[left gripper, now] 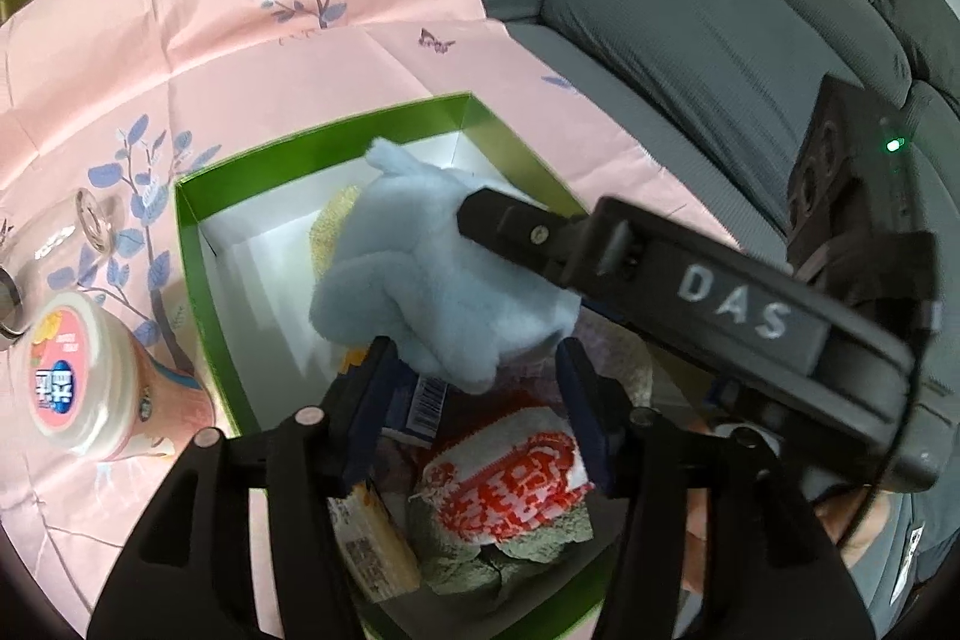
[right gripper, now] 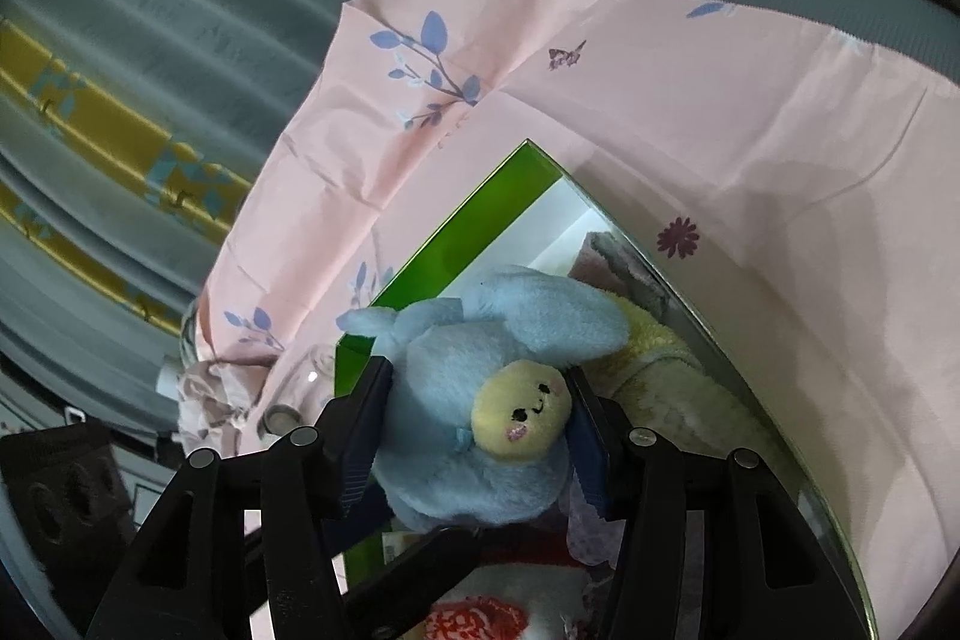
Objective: Organize soft objects
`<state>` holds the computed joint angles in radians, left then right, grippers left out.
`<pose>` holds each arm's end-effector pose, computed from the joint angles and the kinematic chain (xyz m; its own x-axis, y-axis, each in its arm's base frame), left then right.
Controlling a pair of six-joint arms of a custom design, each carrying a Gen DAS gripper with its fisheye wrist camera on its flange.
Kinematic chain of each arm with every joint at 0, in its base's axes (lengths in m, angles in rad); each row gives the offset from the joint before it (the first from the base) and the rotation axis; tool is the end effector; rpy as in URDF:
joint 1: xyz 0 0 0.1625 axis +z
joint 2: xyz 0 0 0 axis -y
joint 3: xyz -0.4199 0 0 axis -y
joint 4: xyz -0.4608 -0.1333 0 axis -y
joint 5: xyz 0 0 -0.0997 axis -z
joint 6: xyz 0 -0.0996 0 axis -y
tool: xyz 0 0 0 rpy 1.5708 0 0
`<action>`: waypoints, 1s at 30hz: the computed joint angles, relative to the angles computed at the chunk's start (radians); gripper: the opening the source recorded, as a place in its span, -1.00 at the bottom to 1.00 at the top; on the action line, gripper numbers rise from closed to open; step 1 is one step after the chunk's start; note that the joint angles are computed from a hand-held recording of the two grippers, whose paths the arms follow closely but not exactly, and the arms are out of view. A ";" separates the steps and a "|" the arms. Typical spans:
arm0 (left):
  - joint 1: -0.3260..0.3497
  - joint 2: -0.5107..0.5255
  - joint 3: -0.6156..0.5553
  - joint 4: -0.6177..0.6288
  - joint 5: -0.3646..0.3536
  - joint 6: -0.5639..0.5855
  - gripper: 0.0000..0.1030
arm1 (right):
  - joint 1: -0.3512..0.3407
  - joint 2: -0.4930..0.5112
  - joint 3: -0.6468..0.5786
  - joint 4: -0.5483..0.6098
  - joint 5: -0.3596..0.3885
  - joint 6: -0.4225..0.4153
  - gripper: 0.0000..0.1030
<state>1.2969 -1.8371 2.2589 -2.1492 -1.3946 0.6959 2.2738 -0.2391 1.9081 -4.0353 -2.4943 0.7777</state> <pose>0.0305 -0.4487 0.2976 -0.5618 0.7938 -0.2329 0.8174 0.5760 -0.0087 0.3485 -0.3279 -0.1675 -0.9078 0.4066 -0.1033 0.2588 0.3490 -0.9007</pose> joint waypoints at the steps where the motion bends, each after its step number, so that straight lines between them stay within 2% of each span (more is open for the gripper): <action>1: -0.001 -0.010 0.000 0.002 -0.004 0.005 0.15 | 0.003 -0.003 0.000 0.011 -0.006 0.004 0.08; 6: -0.004 -0.058 0.009 0.000 -0.022 0.032 0.51 | 0.027 -0.020 -0.003 0.111 -0.057 0.038 0.20; 12: 0.004 -0.095 0.008 -0.006 -0.030 0.045 0.66 | 0.057 -0.040 0.000 0.209 -0.110 0.089 0.21; 16: 0.005 -0.124 0.010 -0.021 -0.033 0.057 0.68 | 0.075 -0.056 0.006 0.276 -0.136 0.130 0.22; 19: 0.008 -0.148 0.008 -0.015 -0.040 0.069 0.69 | 0.094 -0.061 0.000 0.330 -0.170 0.158 0.49; 22: 0.016 -0.164 0.001 -0.002 -0.060 0.065 0.73 | 0.110 -0.058 -0.015 0.336 -0.184 0.137 0.51; 23: 0.020 -0.169 -0.002 0.005 -0.067 0.063 0.80 | 0.117 -0.058 -0.021 0.348 -0.194 0.137 0.51; 26: 0.026 -0.191 -0.006 0.014 -0.080 0.067 0.88 | 0.138 -0.055 -0.039 0.374 -0.227 0.130 0.62; 30: 0.028 -0.220 -0.007 0.007 -0.079 0.072 0.92 | 0.170 -0.065 -0.060 0.494 -0.284 0.189 0.65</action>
